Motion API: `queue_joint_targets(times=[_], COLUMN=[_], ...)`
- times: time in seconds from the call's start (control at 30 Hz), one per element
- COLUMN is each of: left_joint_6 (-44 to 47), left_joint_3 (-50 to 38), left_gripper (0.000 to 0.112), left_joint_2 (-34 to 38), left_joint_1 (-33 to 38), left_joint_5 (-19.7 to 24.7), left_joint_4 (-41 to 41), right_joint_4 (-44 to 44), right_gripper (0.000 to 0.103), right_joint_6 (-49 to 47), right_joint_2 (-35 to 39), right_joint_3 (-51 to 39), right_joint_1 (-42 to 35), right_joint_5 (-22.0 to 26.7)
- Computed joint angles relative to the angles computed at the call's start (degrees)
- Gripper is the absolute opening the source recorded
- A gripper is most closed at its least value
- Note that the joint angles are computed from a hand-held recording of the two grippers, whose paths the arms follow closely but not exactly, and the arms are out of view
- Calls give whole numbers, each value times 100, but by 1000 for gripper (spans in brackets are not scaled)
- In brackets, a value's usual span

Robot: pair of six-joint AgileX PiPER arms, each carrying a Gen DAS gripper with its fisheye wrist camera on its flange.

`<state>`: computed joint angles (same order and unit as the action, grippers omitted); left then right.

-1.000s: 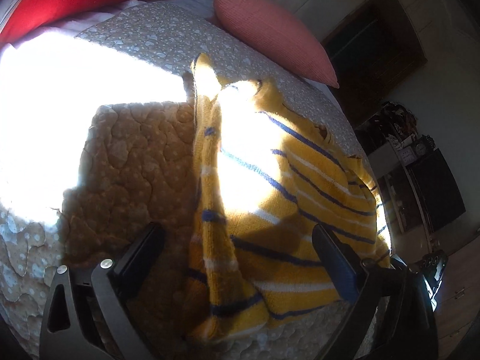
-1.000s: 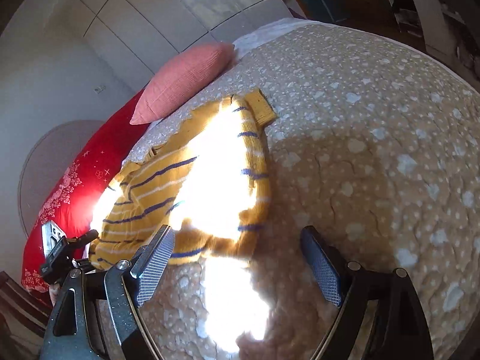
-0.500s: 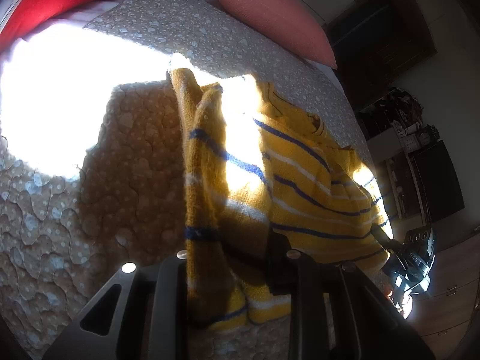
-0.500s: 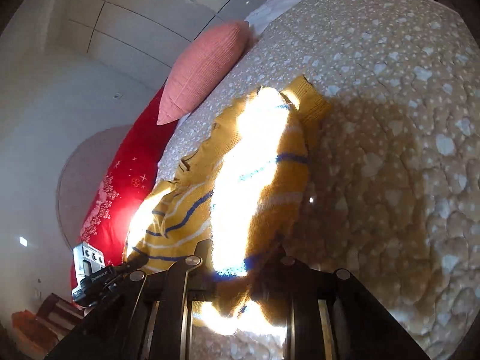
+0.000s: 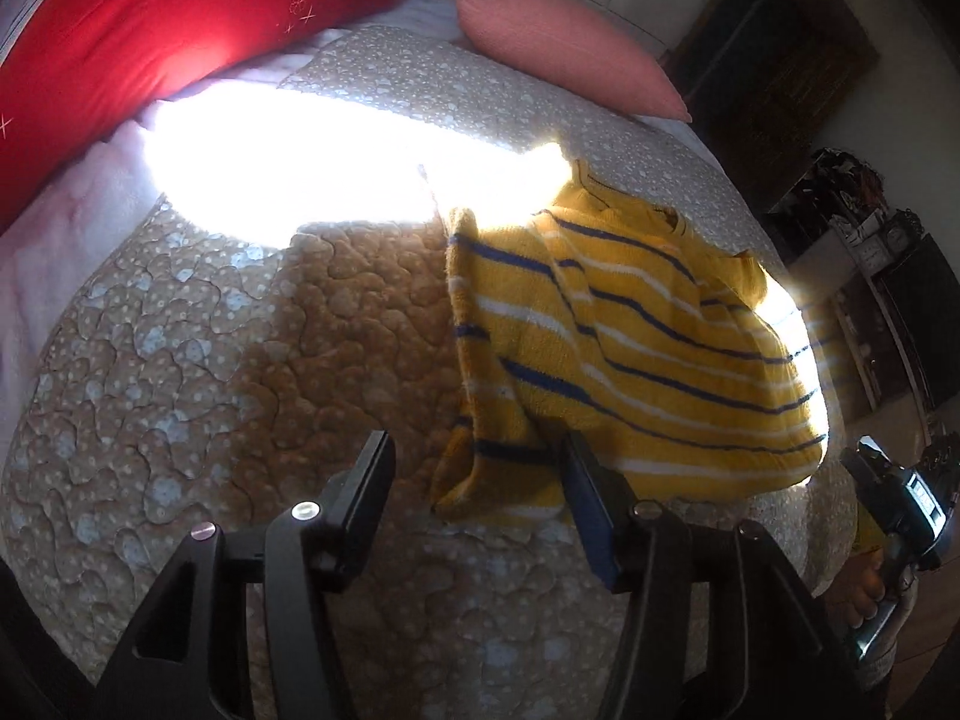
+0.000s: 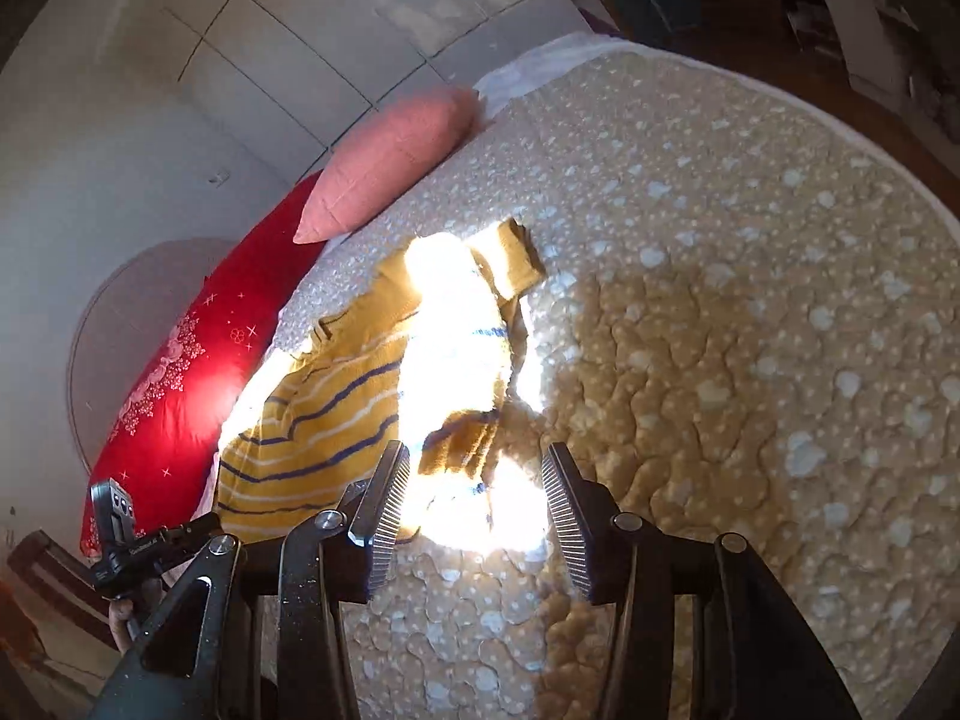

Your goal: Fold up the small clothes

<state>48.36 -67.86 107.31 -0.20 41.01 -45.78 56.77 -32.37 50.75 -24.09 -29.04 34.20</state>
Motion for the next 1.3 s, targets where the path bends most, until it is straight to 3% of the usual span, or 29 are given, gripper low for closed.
queue_joint_targets(times=[0.1, 0.2, 0.23, 0.27, 0.3, 0.4, 0.43, 0.5, 0.57, 0.63, 0.7, 0.73, 0.8, 0.87, 0.97, 1.03, 1.07, 1.1, 1.3], left_joint_6=[175, 137, 316, 492, 451, 359, 68, -92, 190, 452, 534, 690, 1088, 1221, 1934, 2798, 2938, 2927, 3219], left_joint_3=[124, 191, 252, 262, 200, -31, -93, -306, -583, -422, -162, -31, 140, 176, 421, 749, 759, 740, 674], left_gripper=[78, 78, 73, 41, 19, 11, 6, 6, 8, 13, 41, 49, 64, 74, 77, 63, 42, 35, 34], left_joint_2=[82, 191, 190, 183, 189, 137, 92, 131, 325, 279, 211, 216, 313, 529, 702, 616, 659, 721, 1000], left_joint_1=[-34, -281, -357, -390, -442, -353, -363, -204, 159, 364, 417, 487, 709, 781, 741, 673, 625, 603, 1073], left_joint_5=[-224, -489, -560, -535, -498, -422, -634, -641, 2, 114, -68, -73, 169, 460, 689, 581, 522, 473, 1346], left_joint_4=[-370, -483, -591, -578, -336, 59, 364, 515, 11, -448, -719, -1007, -1711, -2164, -2907, -3457, -3485, -3430, -3612], right_joint_4=[-694, -1143, -1203, -1359, -1705, -2175, -2244, -2475, -2747, -3119, -4128, -4527, -4702, -4133, -3485, -3498, -3601, -3707, -4680], right_gripper=[51, 55, 57, 57, 57, 57, 57, 57, 58, 58, 58, 58, 61, 66, 69, 76, 79, 80, 81], right_joint_6=[932, 1666, 1798, 1997, 2387, 2930, 3014, 3313, 3680, 4136, 5155, 5507, 5597, 4972, 4239, 4172, 4244, 4309, 4976], right_joint_2=[-184, 44, 190, 360, 495, 879, 979, 1119, 1267, 1491, 1780, 1910, 2253, 2724, 3626, 4260, 4596, 4939, 7171], right_joint_3=[-166, -293, -322, -369, -411, -528, -566, -621, -690, -860, -1176, -1340, -1745, -2226, -3271, -4123, -4590, -5083, -8427], right_joint_1=[994, 1988, 2269, 2524, 2781, 3262, 3350, 3546, 3726, 3954, 4290, 4436, 4670, 4780, 4885, 4991, 5053, 5115, 5482], right_joint_5=[-523, -1099, -1288, -1458, -1607, -1874, -1923, -2043, -2138, -2175, -2148, -2114, -2019, -1919, -1501, -1098, -879, -643, 1367])
